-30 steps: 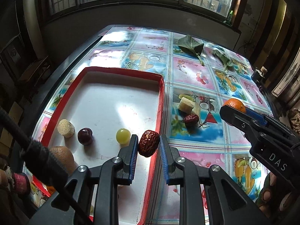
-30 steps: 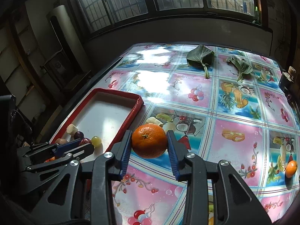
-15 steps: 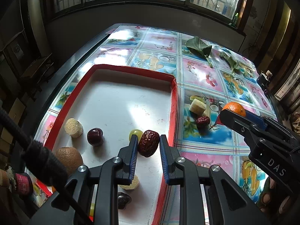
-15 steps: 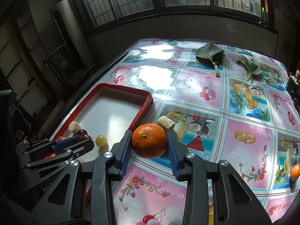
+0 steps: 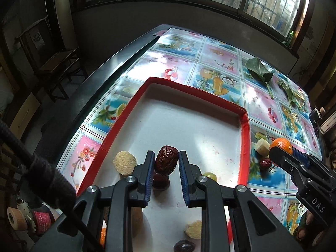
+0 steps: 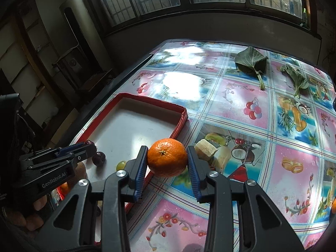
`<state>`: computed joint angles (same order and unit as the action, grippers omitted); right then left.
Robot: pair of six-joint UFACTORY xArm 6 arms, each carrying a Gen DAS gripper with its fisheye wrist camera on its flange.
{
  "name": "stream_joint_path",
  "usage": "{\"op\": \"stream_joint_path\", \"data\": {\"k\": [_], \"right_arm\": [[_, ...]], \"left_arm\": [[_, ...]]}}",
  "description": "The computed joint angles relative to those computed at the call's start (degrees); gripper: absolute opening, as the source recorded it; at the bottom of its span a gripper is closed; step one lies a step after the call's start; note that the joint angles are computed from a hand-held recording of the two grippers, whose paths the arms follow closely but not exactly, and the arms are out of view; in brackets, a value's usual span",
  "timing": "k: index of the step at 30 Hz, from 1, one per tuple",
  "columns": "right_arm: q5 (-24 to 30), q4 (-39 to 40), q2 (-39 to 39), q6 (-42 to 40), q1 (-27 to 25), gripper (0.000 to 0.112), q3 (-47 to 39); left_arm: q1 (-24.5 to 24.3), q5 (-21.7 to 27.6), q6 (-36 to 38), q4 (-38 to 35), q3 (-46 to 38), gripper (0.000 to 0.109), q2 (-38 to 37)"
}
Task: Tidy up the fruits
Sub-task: 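Carry the red date and orange over the red tray with both tools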
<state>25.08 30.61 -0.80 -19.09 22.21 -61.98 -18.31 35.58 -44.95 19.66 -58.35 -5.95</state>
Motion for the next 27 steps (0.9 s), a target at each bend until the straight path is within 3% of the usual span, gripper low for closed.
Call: {"op": "stream_joint_path", "data": {"k": [6,12,21,24,26,27], "right_arm": [[2.05,-1.51,7.66,1.23,2.79,0.039,-7.21],[3.0,-7.92,13.71,5.54,5.03,0.039,-11.92],[2.18,-14.0,15.85,7.27,5.93,0.04,-12.87],[1.69,-13.74,15.4,6.31,5.92,0.041,-12.3],[1.39,-11.46,14.52,4.67,5.71,0.049,-11.54],[0.91,-11.05,13.8,4.5,5.51,0.051,-10.83]], "left_arm": [[2.76,1.41,3.58,-4.28,-4.03,0.022,5.09],[2.98,3.23,5.16,-5.4,-6.1,0.022,8.39],[2.03,5.54,3.13,-1.67,-8.32,0.023,11.14],[2.45,4.63,4.05,-3.72,-7.3,0.028,10.0],[2.53,4.31,3.0,-3.02,-6.29,0.032,8.52],[2.45,4.44,2.26,-2.42,-5.94,0.038,7.76]]}}
